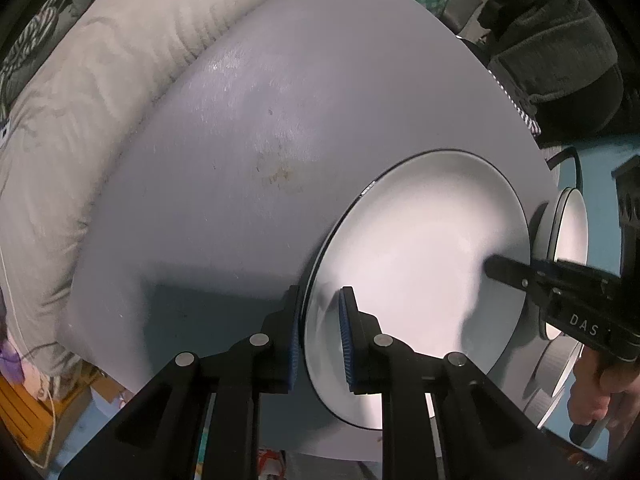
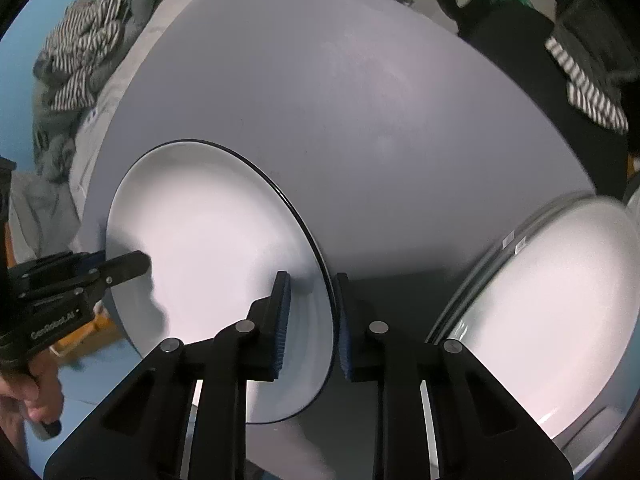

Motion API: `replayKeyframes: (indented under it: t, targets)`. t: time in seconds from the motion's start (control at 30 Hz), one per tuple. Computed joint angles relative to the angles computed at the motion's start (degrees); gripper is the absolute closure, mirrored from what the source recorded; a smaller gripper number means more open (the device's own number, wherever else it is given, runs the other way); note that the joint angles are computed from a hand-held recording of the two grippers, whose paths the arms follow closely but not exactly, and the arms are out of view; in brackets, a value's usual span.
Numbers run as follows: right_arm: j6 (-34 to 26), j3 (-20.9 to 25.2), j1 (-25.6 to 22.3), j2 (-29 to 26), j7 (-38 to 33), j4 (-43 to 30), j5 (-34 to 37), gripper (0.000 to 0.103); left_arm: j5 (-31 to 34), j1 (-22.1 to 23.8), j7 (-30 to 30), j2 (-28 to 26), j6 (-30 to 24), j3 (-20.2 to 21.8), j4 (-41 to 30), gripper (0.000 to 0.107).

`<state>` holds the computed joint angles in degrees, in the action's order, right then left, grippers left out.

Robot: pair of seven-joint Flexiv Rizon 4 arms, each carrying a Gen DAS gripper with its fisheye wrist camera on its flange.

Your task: Organize plates and bowls

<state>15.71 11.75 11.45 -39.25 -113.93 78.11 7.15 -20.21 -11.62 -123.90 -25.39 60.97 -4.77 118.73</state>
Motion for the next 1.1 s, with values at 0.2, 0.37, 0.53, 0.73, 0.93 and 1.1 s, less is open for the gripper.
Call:
replayKeyframes:
  t: [0.2, 0.37, 0.53, 0.73, 0.93, 1.1]
  targets:
    - [-1.12, 0.19, -2.22, 1.75, 3.54, 2.44, 4.01, 0.088, 5.66, -1.19, 1.54, -0.71, -2.68, 1.71, -3.23, 0.090]
    - [-0.16, 0.31, -3.51, 3.82, 5.72, 5.72, 6.63, 0.089, 6.40, -0.53, 4.93, -0.54, -2.99, 1.16, -3.30, 0.090]
    - [1.61, 0.20, -4.10, 5.04, 7.34, 7.63, 7.96, 0.089, 8.27, -1.48, 5.35, -0.47, -4.14, 1.97, -4.02, 0.090]
    - [2.82, 0.24, -5.12, 4.75, 9.05, 7.75, 9.71, 0.088, 7.88, -1.81, 4.80, -1.73, -3.27, 1.52, -4.94, 0.090]
    - [5.59, 0.66, -4.70, 5.39, 8.30, 9.57, 9.21, 0.087, 9.29, -3.05, 2.51, -1.36, -4.44, 2.35, -5.08, 0.089]
    - [5.38, 0.54, -4.36, 5.60, 8.08, 10.14, 7.94, 0.086, 8.45, -3.53, 1.33, -1.07, -3.83, 1.32, -4.01, 0.090]
